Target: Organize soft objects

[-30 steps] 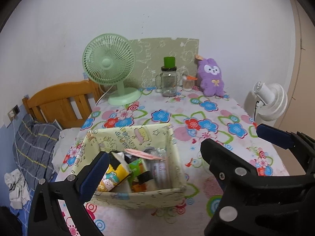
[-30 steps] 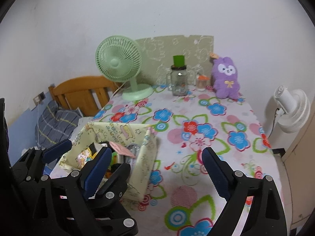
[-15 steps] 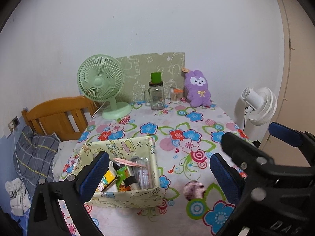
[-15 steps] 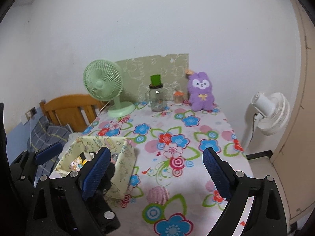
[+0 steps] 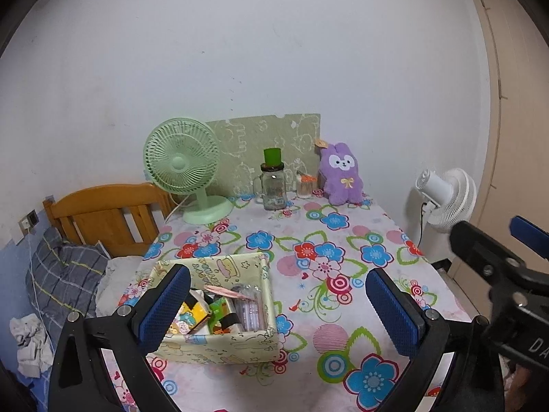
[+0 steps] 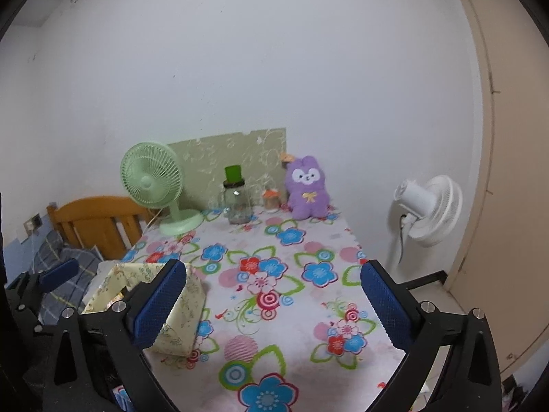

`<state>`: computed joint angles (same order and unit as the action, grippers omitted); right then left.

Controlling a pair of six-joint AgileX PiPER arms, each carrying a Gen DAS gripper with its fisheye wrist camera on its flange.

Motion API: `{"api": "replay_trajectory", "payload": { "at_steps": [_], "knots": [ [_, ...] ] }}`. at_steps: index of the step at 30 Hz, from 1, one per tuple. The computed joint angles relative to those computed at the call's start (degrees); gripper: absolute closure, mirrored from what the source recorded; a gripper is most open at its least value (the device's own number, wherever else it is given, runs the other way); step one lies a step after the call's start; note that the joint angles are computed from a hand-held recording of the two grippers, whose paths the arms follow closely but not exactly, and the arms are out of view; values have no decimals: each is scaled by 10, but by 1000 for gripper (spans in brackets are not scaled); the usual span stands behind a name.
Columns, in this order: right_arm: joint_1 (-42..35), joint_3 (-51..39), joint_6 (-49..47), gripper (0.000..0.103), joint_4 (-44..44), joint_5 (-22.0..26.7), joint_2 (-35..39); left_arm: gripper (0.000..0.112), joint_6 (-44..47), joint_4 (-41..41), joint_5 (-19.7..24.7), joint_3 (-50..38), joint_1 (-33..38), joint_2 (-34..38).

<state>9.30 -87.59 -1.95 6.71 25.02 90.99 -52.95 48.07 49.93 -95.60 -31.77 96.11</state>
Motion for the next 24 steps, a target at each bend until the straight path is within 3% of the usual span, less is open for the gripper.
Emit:
{"api": "replay_trajectory", "payload": {
  "at_steps": [24],
  "knots": [
    [2,40,34,0,-24,-22,-34,10,-59,33,-2,41,-4,-37]
  ]
}}
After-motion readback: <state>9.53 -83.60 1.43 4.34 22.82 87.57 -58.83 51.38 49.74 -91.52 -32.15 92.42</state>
